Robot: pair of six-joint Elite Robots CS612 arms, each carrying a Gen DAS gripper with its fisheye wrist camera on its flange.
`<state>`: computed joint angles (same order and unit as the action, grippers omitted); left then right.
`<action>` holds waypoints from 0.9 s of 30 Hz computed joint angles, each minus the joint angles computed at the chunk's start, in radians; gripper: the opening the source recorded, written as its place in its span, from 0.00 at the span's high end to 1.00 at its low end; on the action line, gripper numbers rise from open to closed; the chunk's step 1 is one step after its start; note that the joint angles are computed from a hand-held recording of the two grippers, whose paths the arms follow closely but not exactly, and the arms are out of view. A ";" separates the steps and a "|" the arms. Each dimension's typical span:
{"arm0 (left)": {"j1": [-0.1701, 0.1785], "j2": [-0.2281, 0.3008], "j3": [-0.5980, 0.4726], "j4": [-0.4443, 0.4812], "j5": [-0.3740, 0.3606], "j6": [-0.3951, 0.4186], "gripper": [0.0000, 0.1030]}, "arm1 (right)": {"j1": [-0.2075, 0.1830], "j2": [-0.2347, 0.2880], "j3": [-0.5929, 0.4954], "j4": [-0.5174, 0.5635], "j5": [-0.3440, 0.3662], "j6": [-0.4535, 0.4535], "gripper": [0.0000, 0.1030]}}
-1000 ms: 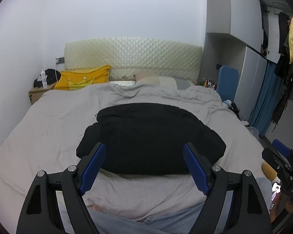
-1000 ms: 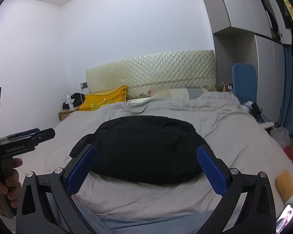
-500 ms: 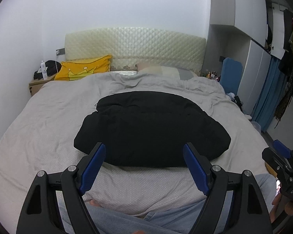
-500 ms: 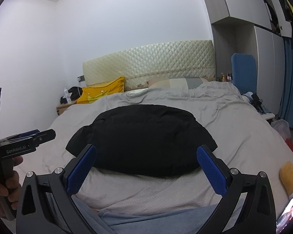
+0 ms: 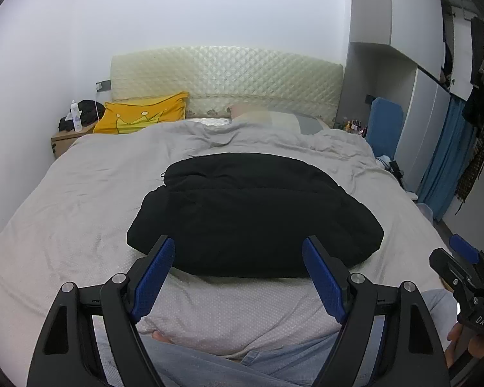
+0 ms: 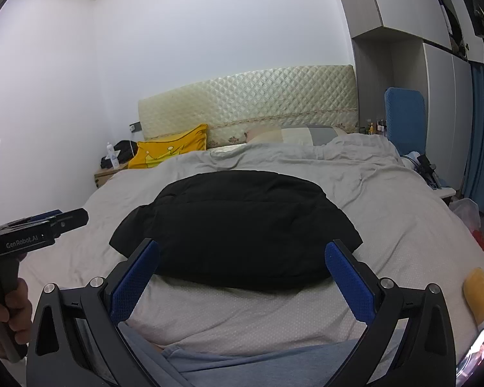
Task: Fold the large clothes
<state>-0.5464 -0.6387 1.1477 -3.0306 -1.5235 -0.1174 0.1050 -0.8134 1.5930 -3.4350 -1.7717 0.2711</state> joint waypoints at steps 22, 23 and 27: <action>0.003 -0.003 0.003 0.004 -0.008 0.001 0.20 | -0.003 0.000 0.004 -0.002 0.001 0.013 0.00; 0.003 -0.003 0.003 0.003 -0.007 0.002 0.20 | -0.003 0.001 0.004 -0.001 0.000 0.014 0.00; 0.003 -0.004 0.004 0.003 -0.008 0.003 0.20 | -0.003 0.000 0.008 -0.003 0.003 0.014 0.00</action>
